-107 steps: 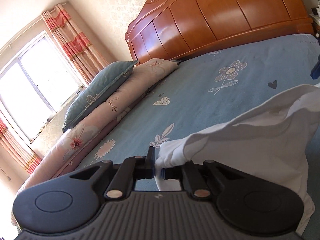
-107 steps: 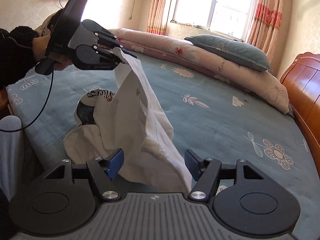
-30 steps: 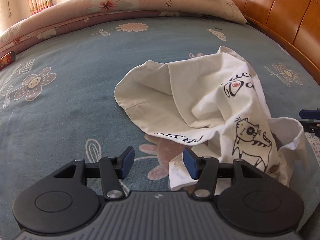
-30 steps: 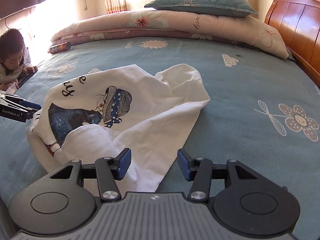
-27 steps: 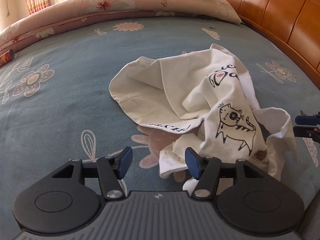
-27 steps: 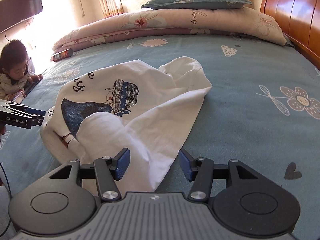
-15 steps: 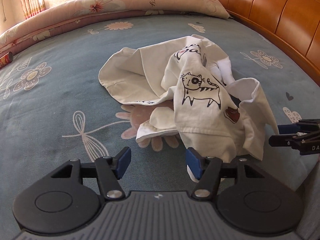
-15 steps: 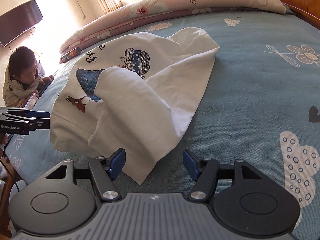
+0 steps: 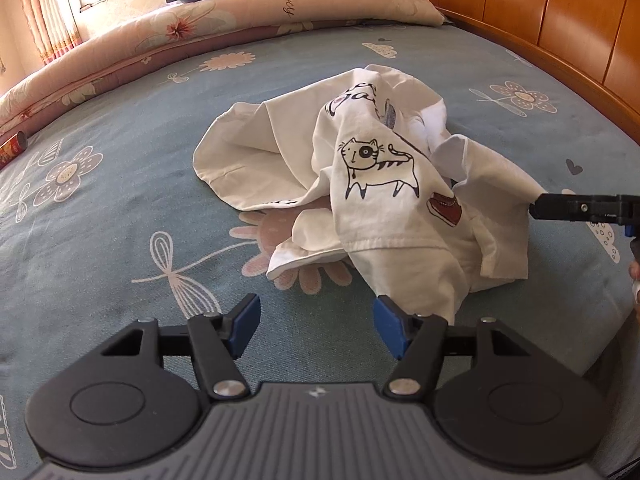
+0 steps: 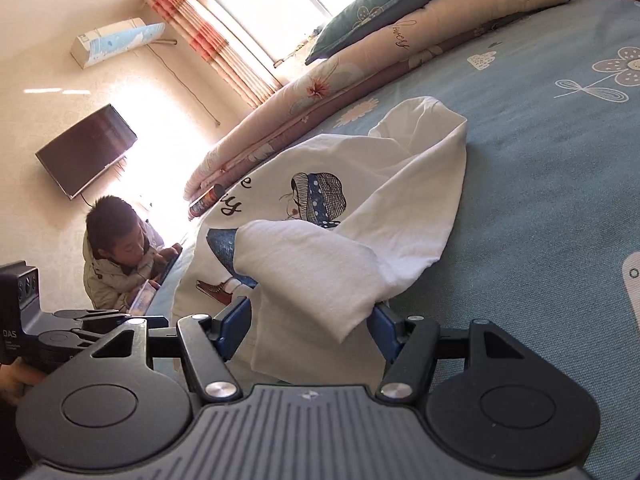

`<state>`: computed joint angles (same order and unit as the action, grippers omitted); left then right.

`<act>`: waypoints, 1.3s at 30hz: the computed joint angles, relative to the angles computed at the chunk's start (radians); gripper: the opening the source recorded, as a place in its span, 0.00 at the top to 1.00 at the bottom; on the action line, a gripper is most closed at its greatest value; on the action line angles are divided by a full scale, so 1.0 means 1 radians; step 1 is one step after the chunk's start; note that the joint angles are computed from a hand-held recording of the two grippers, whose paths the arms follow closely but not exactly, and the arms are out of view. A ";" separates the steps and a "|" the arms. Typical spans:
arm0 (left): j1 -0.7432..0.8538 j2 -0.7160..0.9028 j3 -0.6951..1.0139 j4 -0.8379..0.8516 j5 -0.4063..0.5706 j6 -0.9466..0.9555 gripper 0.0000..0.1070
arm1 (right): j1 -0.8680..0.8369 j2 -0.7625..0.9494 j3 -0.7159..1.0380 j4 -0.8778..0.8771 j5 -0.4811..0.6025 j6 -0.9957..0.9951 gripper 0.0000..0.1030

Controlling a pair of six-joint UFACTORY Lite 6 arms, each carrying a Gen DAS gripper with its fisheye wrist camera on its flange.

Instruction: Fold clothes

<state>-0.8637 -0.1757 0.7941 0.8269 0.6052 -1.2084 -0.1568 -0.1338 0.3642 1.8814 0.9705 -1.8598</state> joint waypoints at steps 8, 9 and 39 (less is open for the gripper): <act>-0.007 0.049 0.028 0.010 -0.002 0.006 0.39 | -0.078 0.033 -0.021 0.046 0.201 -0.097 0.34; -0.007 0.057 0.032 0.010 -0.003 0.010 0.38 | -0.054 0.028 -0.016 0.062 0.179 -0.115 0.34; -0.006 0.115 0.058 0.006 -0.002 0.074 0.34 | -0.010 0.367 0.193 0.123 -0.051 -0.318 0.37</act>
<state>-0.8692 -0.0608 0.8519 0.8333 0.6032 -1.1340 -0.1670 0.2328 0.5576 2.0039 0.9197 -2.1779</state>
